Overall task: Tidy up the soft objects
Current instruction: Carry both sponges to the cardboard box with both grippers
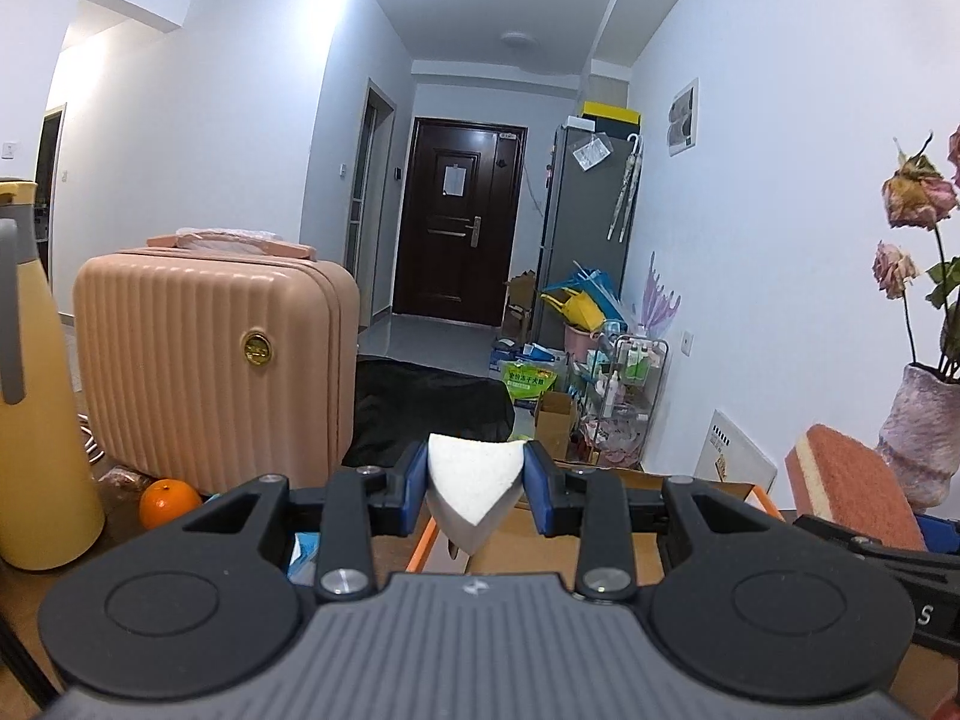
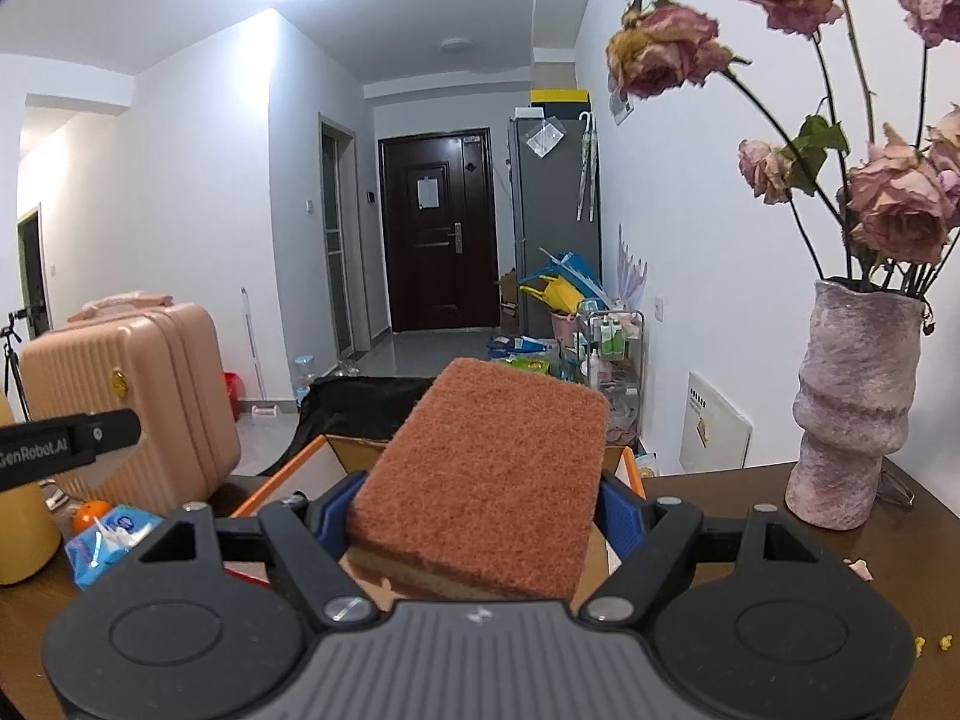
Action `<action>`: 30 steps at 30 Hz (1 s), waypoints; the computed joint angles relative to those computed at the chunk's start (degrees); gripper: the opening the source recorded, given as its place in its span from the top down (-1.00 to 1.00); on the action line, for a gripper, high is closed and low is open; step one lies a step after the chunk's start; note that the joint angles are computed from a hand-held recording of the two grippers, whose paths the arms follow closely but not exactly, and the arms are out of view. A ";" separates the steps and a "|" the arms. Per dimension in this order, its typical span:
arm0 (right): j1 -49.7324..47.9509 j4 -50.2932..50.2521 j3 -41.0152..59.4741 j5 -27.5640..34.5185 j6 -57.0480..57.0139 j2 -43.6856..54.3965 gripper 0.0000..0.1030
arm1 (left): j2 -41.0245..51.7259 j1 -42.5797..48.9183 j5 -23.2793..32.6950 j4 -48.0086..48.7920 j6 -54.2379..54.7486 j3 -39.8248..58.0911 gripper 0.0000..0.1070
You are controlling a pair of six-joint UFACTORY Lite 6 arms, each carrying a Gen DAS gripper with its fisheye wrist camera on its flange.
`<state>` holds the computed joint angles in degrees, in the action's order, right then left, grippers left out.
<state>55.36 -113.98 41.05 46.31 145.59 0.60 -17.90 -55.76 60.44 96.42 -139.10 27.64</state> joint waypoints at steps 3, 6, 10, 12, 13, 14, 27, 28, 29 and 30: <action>-1.83 -1.40 2.03 -1.68 -0.12 2.69 -0.52 | 2.84 3.33 -2.87 2.64 -0.89 1.41 0.35; -3.22 -2.46 4.10 -3.20 -0.39 5.38 -0.52 | 6.66 6.54 -5.74 5.12 -1.57 3.37 0.35; -5.74 -4.29 6.94 -5.60 -0.49 8.92 -0.52 | 11.75 10.52 -9.62 8.21 -2.28 6.36 0.35; -6.78 -4.68 8.50 -6.77 -0.68 10.88 -0.52 | 14.61 12.33 -11.06 9.90 -2.76 8.14 0.35; -7.28 -4.86 9.25 -7.28 -0.73 11.83 -0.52 | 16.17 13.17 -11.74 10.67 -2.98 9.09 0.35; -8.01 -5.36 10.04 -7.93 -0.45 12.97 -0.52 | 17.63 13.94 -12.37 11.38 -3.20 9.95 0.35; -13.41 -16.87 16.84 -6.23 13.70 28.04 -0.52 | 34.70 19.72 -14.06 18.85 -10.15 18.68 0.35; -13.36 -17.65 16.86 -5.47 14.54 28.66 -0.51 | 35.29 19.82 -14.01 19.10 -10.43 19.07 0.35; -13.26 -17.80 17.01 -4.85 14.80 29.22 -0.51 | 35.81 19.86 -13.72 19.61 -11.10 19.22 0.35; -12.96 -17.58 17.27 -4.21 14.68 29.82 -0.51 | 36.20 20.03 -13.48 20.25 -11.64 19.30 0.35</action>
<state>42.41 -131.56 58.32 42.10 160.27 30.42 18.30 -35.73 46.96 116.66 -150.74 46.94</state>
